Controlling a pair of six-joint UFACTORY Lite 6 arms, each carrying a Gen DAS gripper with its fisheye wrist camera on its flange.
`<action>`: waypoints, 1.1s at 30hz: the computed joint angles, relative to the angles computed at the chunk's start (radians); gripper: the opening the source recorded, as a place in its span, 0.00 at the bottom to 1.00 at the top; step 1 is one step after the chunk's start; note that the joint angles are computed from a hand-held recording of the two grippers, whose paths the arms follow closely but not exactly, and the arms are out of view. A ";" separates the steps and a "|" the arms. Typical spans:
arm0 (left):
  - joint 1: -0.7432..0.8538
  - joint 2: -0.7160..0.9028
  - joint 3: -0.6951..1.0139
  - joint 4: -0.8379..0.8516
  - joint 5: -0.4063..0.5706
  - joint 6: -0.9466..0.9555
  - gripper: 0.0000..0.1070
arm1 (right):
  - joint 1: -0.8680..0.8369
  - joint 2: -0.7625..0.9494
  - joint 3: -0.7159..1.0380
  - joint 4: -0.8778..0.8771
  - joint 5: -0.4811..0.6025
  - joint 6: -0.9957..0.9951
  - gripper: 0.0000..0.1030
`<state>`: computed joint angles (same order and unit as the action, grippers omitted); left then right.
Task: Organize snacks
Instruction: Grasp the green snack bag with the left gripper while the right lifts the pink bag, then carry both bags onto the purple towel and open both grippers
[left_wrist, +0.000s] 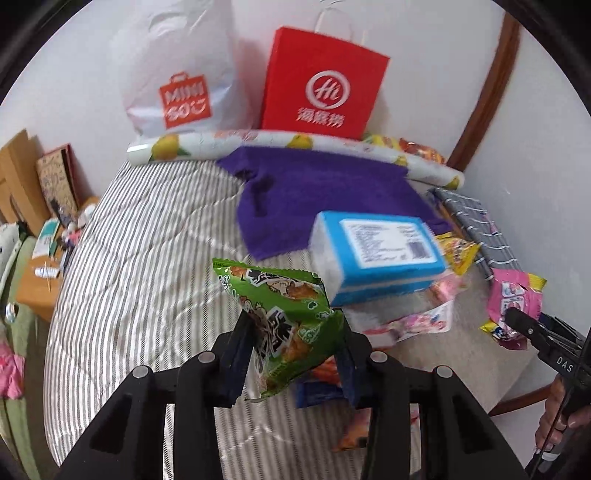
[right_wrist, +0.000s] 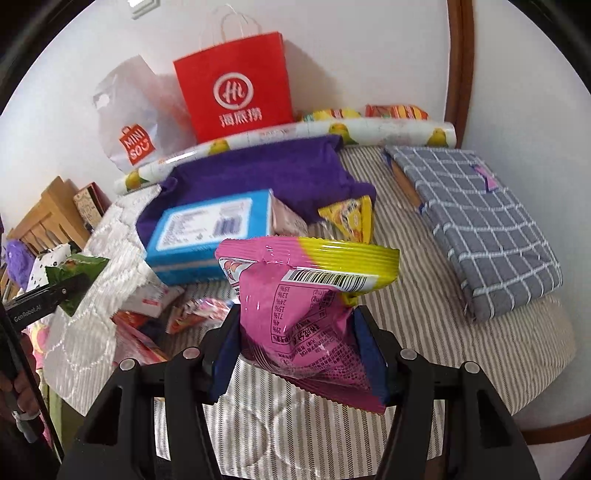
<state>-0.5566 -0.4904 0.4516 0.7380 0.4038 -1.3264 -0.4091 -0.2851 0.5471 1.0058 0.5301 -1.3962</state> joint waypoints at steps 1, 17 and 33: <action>-0.012 0.013 0.024 -0.006 0.011 0.008 0.36 | 0.005 -0.013 0.006 -0.012 0.010 0.020 0.57; 0.061 0.281 0.388 -0.148 -0.023 0.303 0.36 | 0.231 0.066 0.264 -0.106 -0.008 0.267 0.57; 0.251 0.665 0.794 -0.514 -0.078 0.848 0.36 | 0.336 0.552 0.748 -0.165 -0.131 0.435 0.57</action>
